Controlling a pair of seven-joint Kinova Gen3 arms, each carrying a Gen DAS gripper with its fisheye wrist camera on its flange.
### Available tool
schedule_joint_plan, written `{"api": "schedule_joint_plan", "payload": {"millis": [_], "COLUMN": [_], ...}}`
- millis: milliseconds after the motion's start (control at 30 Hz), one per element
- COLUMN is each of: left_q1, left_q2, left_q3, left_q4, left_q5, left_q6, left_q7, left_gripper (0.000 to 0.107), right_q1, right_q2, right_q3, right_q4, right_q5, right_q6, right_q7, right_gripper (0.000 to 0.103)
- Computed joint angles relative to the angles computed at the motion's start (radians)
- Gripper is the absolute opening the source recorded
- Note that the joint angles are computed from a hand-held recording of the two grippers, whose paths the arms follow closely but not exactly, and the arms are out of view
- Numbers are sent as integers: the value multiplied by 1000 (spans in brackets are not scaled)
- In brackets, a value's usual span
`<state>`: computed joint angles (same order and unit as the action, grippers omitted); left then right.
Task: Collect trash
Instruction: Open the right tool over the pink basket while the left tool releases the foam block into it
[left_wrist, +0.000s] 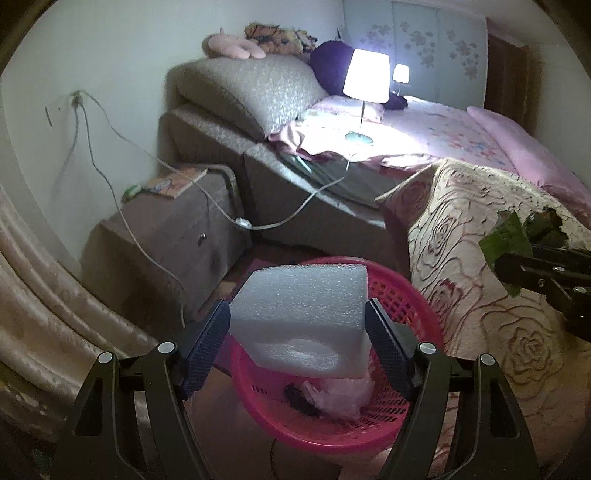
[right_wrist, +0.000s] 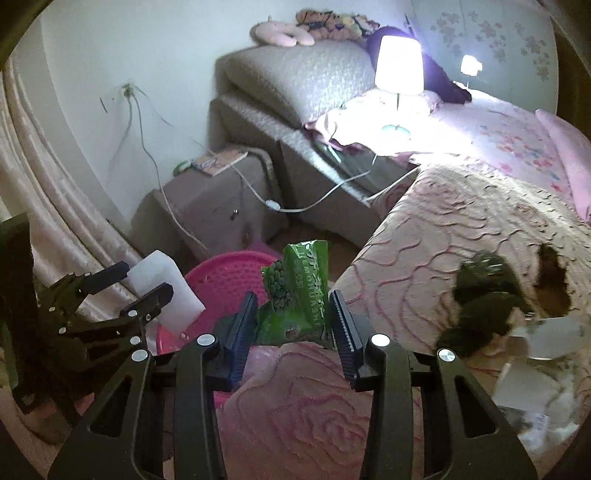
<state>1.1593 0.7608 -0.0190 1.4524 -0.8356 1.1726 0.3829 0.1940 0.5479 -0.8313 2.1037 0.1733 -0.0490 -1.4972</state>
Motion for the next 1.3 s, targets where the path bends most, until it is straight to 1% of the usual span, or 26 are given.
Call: {"api": "schedule_joint_plan", "payload": {"millis": [167,300,400,500,567,800,967,1100,1233,1300], "left_q1": [-23,-33,-36,-42,-43,-44,-46,-38,-32,-31], "left_q2": [10,12,8,7,4,-14,-17,-16,-21,-19], "left_q3": [6,0,-5,-7,-10,-19,-20,-26,-29,-27], "left_q4": [19,38,59,69,79,107,112,108,114,106], "left_q5": [21,34,41,50,53,55,47,40,28,26], "left_q6": [-48,-86,-120,-143,-157,-188,-205,-197,-196,-179], "left_q7": [-3,-1,11,13,13,35,30,34,52,49], "left_gripper": [72,72,72,72,73,74,77,81,82,83], "right_q1": [-123,-176,-195,-192,-193,-193,-168,-146,-109,-91], "right_q2": [9,23,35,47,57,64,58,52,47,43], "right_q3": [95,134,147,140,137,134,121,114,92,80], "right_q4": [-31,-55,-65,-74,-83,-85,-70,-56,-37,-26], "right_q5": [-10,-24,-35,-42,-53,-88,-92,-91,-77,-66], "right_q6": [9,25,29,43,51,47,32,18,5,-3], "right_q7": [15,26,39,55,67,91,89,74,55,45], "right_gripper": [40,40,40,42,47,53,54,54,54,54]}}
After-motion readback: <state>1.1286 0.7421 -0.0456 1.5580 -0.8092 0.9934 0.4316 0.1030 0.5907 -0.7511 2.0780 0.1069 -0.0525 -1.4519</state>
